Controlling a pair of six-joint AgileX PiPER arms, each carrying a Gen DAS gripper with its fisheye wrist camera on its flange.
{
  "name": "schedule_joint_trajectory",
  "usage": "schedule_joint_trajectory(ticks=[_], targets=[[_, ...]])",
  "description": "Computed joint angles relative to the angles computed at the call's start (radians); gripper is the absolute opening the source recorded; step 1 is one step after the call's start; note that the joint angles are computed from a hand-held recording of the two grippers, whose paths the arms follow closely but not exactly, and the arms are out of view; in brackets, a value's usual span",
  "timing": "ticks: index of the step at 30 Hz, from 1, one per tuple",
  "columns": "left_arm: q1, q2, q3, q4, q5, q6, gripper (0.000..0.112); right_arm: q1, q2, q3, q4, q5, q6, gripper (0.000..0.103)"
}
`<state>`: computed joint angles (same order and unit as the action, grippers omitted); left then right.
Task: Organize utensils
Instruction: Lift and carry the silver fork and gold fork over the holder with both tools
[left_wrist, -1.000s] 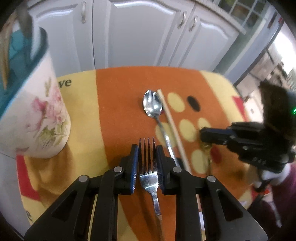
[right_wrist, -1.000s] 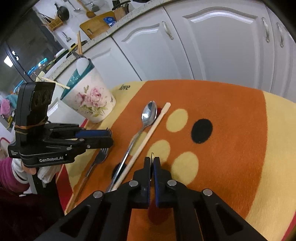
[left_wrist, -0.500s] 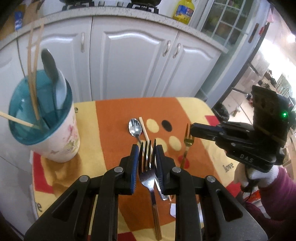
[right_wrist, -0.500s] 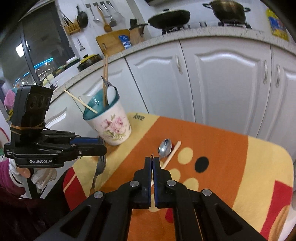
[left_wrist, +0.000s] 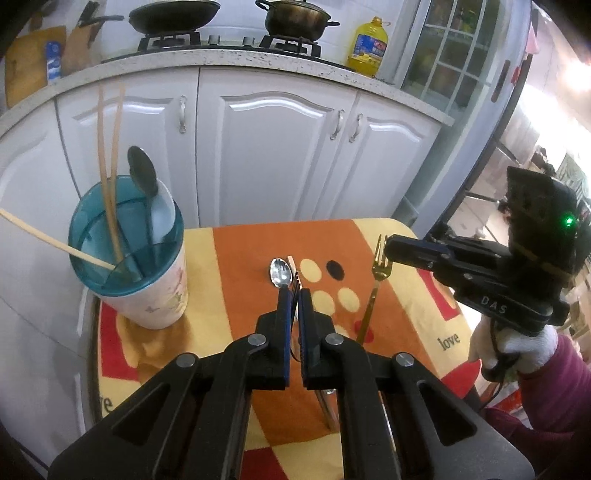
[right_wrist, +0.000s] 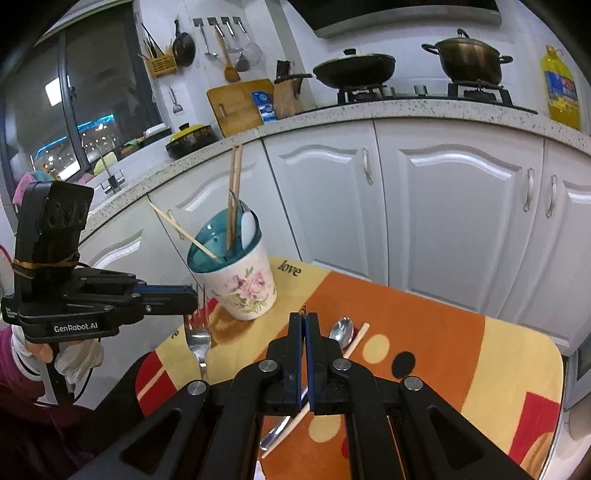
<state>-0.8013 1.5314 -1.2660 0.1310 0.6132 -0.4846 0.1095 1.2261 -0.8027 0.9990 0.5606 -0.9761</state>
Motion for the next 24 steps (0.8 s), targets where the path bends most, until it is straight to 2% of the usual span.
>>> schedule_joint_trajectory(ticks=[11, 17, 24], targets=[[0.044, -0.094, -0.021, -0.038, 0.03, 0.026, 0.002, 0.05, -0.021, -0.086, -0.097, -0.01, 0.107, 0.002], [0.119, -0.131, -0.12, -0.03, 0.116, 0.065, 0.002, 0.109, 0.018, -0.186, -0.177, -0.041, 0.2, 0.002], [0.248, -0.132, -0.274, 0.004, 0.21, 0.122, 0.002, 0.222, 0.127, -0.353, -0.374, -0.12, 0.417, 0.002]])
